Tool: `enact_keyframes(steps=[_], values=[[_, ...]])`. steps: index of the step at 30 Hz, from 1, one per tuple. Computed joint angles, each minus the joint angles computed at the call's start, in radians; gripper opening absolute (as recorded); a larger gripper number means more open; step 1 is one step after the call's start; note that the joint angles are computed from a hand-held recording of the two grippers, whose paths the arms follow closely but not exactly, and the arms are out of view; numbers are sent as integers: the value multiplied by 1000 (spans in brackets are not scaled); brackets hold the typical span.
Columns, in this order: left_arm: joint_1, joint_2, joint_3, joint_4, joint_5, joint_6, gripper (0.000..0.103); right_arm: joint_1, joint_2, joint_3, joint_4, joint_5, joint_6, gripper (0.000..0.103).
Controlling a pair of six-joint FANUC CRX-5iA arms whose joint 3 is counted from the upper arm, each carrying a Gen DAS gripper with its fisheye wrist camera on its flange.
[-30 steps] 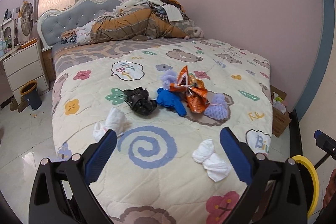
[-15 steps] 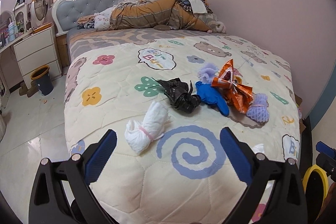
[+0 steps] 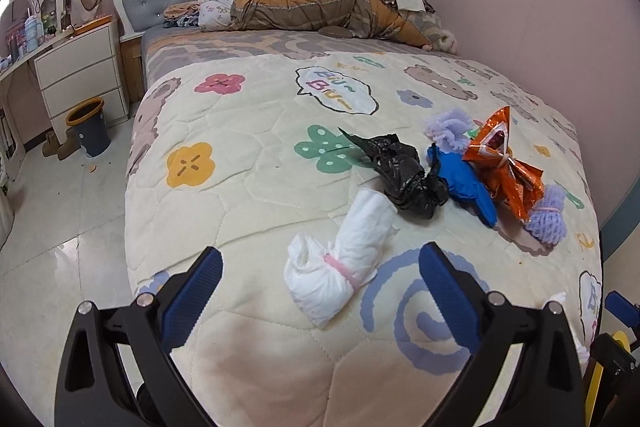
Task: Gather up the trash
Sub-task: 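Grasp a white tissue bundle with the left tool while the right tool grasps another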
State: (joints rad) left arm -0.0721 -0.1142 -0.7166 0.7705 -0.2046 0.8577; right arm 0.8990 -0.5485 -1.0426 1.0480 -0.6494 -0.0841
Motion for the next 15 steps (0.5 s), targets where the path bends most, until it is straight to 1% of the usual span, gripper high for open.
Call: enact_keyframes(steps=[2,5,8,15], values=[[-6,15,1,33,8,-31,95,-13,28,1,26,11,-18,82],[-12,39,17,34,9,-40,95,-33,66,9,34,39,-20,82],[-17,58,30,31,18,-43,95,-37,101,15,58,30,-39,81],[-27,103,51,70,21,-77,95,-74,156,26,85,57,-51,81]])
